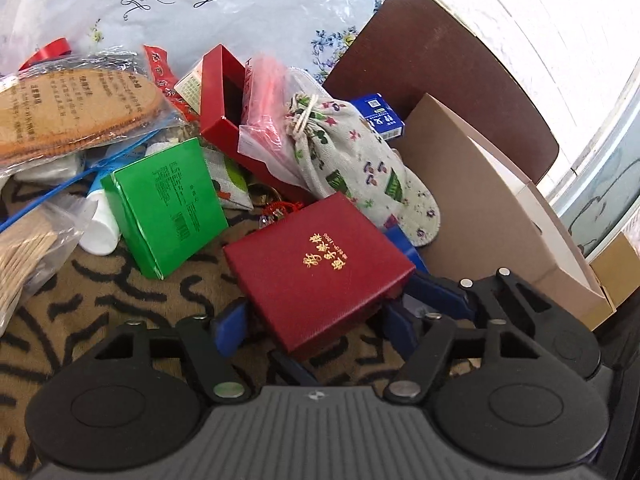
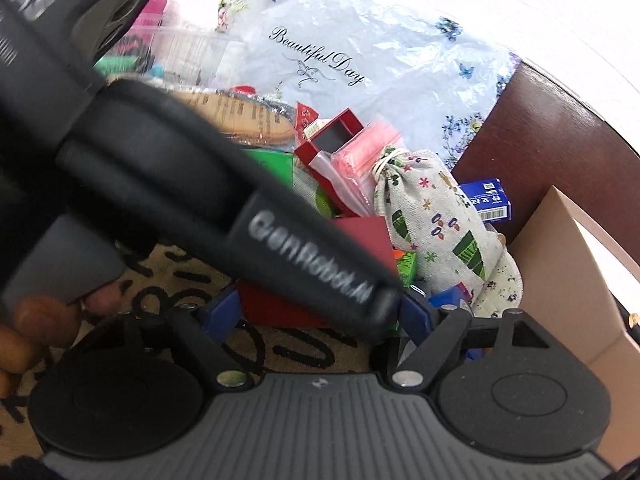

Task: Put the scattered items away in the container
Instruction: 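Move both tools back to the rug toward the red gift box, then grasp the red gift box between both tools and lift it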

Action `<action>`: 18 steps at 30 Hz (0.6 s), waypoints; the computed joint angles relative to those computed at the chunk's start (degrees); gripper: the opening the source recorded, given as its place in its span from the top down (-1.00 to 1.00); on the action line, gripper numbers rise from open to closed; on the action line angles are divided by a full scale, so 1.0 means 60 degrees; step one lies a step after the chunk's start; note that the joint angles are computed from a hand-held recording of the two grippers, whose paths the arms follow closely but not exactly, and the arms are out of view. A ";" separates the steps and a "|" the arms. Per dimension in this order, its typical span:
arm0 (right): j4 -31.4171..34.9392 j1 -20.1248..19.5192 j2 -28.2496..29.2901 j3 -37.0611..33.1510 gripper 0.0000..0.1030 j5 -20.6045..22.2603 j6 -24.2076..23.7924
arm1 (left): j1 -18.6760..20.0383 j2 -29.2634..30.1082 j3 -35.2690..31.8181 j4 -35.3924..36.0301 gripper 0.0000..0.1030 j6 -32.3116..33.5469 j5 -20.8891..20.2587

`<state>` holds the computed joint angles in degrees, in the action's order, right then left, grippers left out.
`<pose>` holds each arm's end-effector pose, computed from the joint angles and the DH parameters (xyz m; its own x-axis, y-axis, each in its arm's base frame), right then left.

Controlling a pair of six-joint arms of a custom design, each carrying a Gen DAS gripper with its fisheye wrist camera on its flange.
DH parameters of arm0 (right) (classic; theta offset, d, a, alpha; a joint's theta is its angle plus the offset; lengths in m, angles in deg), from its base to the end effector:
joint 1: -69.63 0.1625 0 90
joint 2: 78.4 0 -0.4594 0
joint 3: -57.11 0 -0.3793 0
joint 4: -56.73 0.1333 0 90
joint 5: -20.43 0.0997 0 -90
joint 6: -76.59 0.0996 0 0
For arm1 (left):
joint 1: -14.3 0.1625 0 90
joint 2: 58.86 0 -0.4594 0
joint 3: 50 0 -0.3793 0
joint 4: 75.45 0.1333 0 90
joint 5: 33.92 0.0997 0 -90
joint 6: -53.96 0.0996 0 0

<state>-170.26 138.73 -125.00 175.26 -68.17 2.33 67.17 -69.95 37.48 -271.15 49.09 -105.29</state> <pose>-0.0757 -0.5788 0.1858 -0.3982 -0.2826 0.8727 -0.8663 0.4286 -0.2565 -0.2747 -0.6364 -0.1513 -0.8915 0.3867 -0.2360 0.4523 0.7307 -0.5114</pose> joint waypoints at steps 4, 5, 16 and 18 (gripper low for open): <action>0.0364 -0.0082 -0.0493 0.0449 -0.57 0.0232 0.0551 | -0.0231 -0.0288 0.0612 -0.0103 -0.34 -0.0329 0.0147; 0.0517 -0.0129 -0.0656 0.0595 -0.57 0.0313 0.0698 | -0.0319 -0.0350 0.0809 -0.0194 -0.32 -0.0331 0.0228; 0.1396 -0.1114 -0.2120 0.2983 -0.53 0.1151 0.2324 | -0.1028 -0.1090 0.3289 -0.1092 -0.23 -0.0826 0.0122; 0.1601 -0.1356 -0.2346 0.3397 -0.53 0.1349 0.2171 | -0.1100 -0.1104 0.3459 -0.1138 -0.33 -0.0702 0.0186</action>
<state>-160.65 130.60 -139.08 195.64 -60.08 15.36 60.57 -76.57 58.23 -277.98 44.88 -104.17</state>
